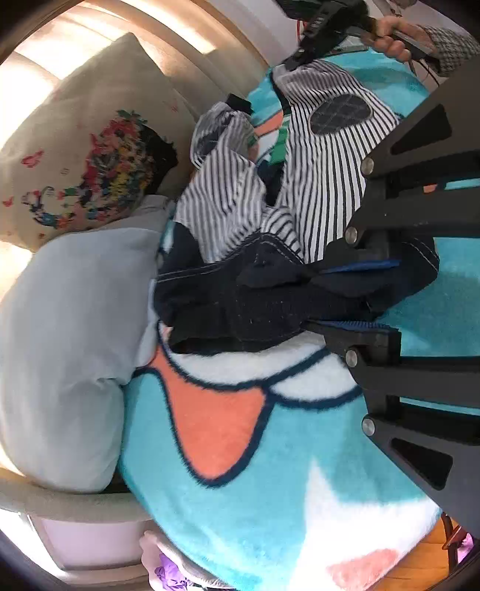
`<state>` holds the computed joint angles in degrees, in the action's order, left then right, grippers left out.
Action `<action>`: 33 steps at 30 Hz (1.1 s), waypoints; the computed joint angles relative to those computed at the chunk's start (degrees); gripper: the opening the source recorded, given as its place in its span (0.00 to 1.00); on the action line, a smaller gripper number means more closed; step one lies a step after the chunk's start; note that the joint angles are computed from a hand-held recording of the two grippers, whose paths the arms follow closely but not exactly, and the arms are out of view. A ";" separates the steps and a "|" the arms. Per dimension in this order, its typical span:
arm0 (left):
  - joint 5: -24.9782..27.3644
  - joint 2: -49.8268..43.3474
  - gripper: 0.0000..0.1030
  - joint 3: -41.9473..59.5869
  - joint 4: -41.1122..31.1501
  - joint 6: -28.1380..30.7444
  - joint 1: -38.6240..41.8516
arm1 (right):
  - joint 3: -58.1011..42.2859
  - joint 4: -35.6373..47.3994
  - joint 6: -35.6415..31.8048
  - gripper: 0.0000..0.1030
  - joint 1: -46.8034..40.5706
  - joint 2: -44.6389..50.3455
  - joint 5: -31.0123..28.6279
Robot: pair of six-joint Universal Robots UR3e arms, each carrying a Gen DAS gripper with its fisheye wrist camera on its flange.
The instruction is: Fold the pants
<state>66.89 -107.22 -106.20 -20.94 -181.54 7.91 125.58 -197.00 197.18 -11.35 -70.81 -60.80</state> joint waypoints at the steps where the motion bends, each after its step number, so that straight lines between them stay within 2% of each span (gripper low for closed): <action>1: -0.33 0.94 0.20 -0.72 0.02 0.15 0.51 | 3.73 -2.11 0.58 0.13 -1.17 -2.25 0.47; 6: -2.27 5.24 0.20 -5.44 -0.48 1.11 4.65 | 15.83 -8.16 0.16 0.13 -5.57 -7.21 3.36; 9: -2.43 3.95 0.23 -6.83 -1.38 1.70 6.12 | 17.49 -9.71 -0.68 0.13 -3.61 -4.16 -0.57; 11: -3.27 2.77 0.30 -7.71 -0.66 1.47 6.71 | 16.77 -9.54 -0.35 0.16 -2.32 -1.59 -3.74; 12: -4.12 3.15 0.31 -8.49 -0.04 1.80 7.27 | 16.97 -10.89 0.09 0.18 -2.33 -0.80 -4.15; 16: -7.74 7.43 0.33 -12.87 3.08 4.22 10.57 | 17.64 -11.40 0.48 0.53 -3.06 -5.97 -5.54; 18: -7.99 9.35 0.33 -14.89 4.92 4.06 12.05 | 14.46 -6.45 -1.59 0.55 -2.69 -9.17 -6.46; 19: -8.15 10.49 0.34 -15.98 5.65 3.57 13.01 | 10.26 -0.93 -3.05 0.56 -1.80 -9.73 -7.02; 24: -10.16 15.46 0.38 -18.95 5.50 3.31 16.08 | -9.93 13.59 -10.07 0.56 3.10 0.18 -6.80; 28: -8.85 16.36 0.42 -18.40 5.33 3.39 15.55 | -26.62 21.53 -21.73 0.56 13.53 11.47 -25.10; 30: -8.95 15.44 0.42 -17.56 5.17 2.99 15.03 | -30.24 22.38 -25.11 0.56 15.09 15.00 -27.05; 31: -8.93 15.00 0.42 -17.29 5.21 2.91 14.74 | -31.86 23.12 -26.26 0.51 15.55 16.30 -27.57; 32: -8.66 14.17 0.42 -16.67 5.22 2.66 14.02 | -33.51 24.59 -26.97 0.29 15.63 17.20 -26.89; 33: -8.41 13.62 0.42 -16.25 5.32 2.32 13.40 | -33.90 25.69 -27.00 0.16 15.23 17.17 -25.96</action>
<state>58.48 -93.60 -122.45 -15.62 -179.22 21.31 91.69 -171.31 170.18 3.88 -53.63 -86.77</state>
